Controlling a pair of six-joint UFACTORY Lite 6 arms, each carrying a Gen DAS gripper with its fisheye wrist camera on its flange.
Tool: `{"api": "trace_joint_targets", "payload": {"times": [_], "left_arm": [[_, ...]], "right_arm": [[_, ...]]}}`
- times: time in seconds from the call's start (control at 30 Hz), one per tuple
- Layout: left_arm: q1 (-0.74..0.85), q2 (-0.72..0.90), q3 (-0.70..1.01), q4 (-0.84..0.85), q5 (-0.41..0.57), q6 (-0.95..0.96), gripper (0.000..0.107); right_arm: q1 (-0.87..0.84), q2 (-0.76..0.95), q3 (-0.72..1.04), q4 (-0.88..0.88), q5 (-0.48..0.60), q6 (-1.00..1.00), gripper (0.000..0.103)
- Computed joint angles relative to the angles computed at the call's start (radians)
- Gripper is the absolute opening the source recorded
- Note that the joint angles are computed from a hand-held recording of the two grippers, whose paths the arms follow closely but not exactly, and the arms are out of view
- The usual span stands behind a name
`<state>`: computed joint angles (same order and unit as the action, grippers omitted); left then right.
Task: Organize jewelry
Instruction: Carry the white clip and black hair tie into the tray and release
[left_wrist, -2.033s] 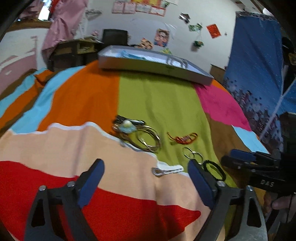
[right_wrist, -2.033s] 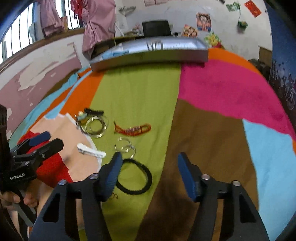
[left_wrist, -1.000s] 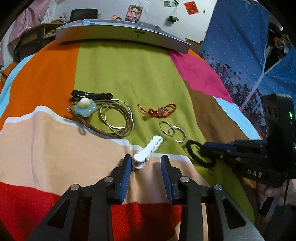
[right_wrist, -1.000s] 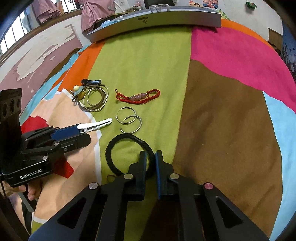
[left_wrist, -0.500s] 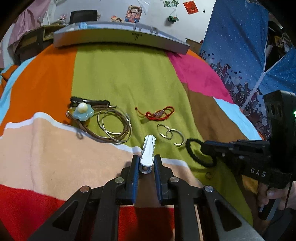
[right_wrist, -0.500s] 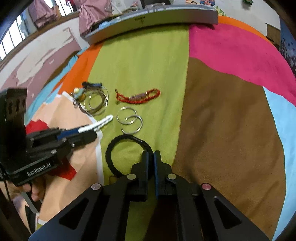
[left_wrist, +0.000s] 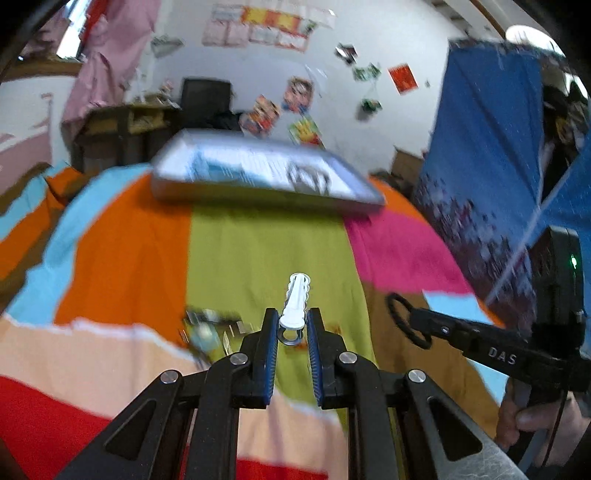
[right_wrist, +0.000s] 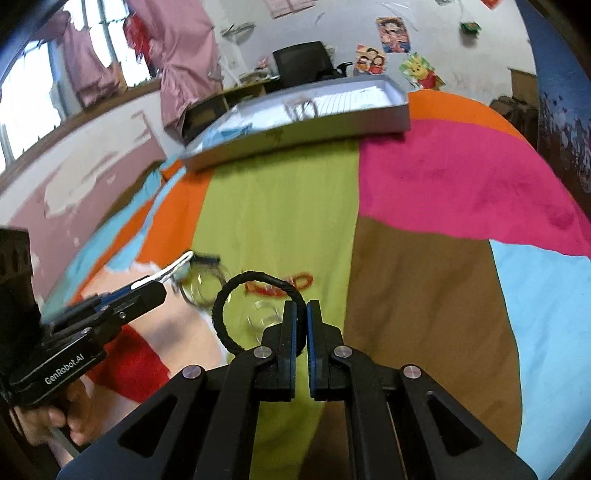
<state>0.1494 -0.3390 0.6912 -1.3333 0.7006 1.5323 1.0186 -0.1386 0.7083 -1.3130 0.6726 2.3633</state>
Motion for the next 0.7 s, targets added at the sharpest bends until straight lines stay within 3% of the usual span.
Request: {"api": "trace_joint_targets", "payload": {"times": [0.2,0.33,0.47,0.7], "left_arm": [[-0.130,0.195,0.327,-0.047,-0.134,-0.122,0.015],[-0.224,0.426,0.607,-0.008,-0.230,-0.224,0.015],[-0.283,0.659,0.872,0.104,-0.284,-0.391,0.015],[-0.331,1.004,1.286,0.399,-0.244,-0.720,0.015]], "right_arm": [[-0.201,-0.044,0.127,0.015,-0.029,-0.230,0.005],[-0.383,0.055,0.340,0.103,-0.075,-0.528,0.005],[-0.570,0.273,0.628,0.256,-0.138,-0.824,0.005],[-0.723,0.600,1.001,0.501,-0.150,-1.142,0.005]]}}
